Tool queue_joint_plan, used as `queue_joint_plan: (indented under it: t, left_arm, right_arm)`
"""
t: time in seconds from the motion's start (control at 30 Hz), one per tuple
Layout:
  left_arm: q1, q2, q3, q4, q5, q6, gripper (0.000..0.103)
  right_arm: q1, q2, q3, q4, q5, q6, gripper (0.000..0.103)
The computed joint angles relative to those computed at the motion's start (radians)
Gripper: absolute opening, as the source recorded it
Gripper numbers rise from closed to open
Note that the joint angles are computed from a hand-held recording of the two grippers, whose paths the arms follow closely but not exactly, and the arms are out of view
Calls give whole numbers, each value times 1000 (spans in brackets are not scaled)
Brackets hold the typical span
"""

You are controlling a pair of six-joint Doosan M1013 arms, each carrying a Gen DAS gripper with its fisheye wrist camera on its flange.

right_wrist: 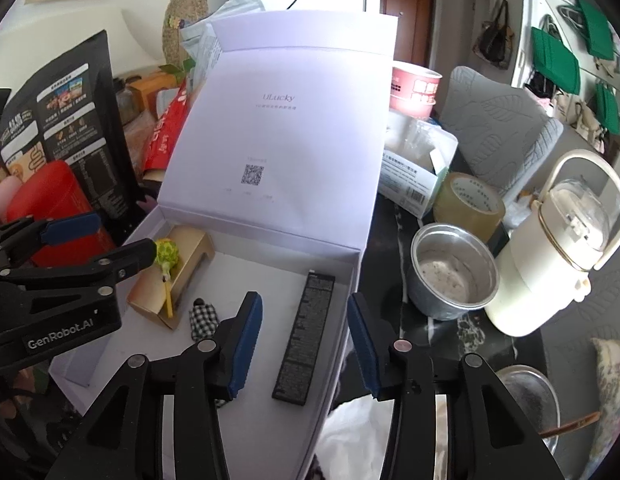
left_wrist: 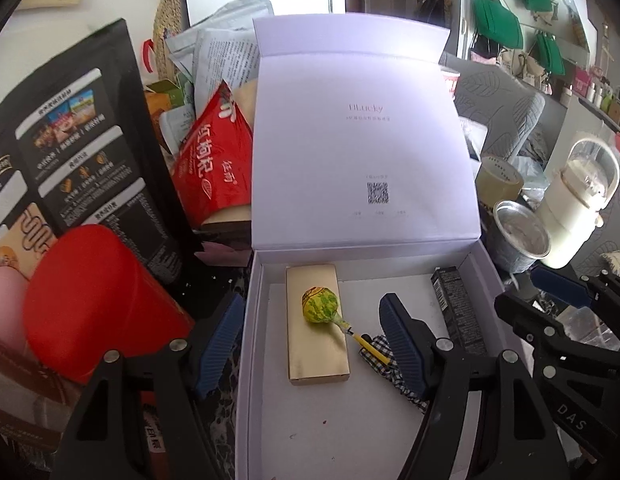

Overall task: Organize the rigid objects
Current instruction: 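Release the lollipop onto the gold box with left tool while right tool releases the scrunchie, then withdraw both open tools from the white box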

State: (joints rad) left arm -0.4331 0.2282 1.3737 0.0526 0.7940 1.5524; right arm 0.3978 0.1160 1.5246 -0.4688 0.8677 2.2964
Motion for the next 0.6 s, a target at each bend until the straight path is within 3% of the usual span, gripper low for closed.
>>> queue_joint_plan:
  t: [0.17,0.53,0.57,0.6]
  left_arm:
    - [-3,-22,6,13,-6,-4,71]
    - [-14,-101,56,57,-60,-42,71]
    - [-13,-110,64,51,-69,-34,72]
    - [-14,-117,71,51,-75,-33,79]
  right_arm:
    - [18,-18,2,-46,-6,20,49]
    - [61,-68,14,-128,1,96,68]
    - [65,-73,15,-134,4,106,70]
    - [69,-78,17,-140,5,113,71]
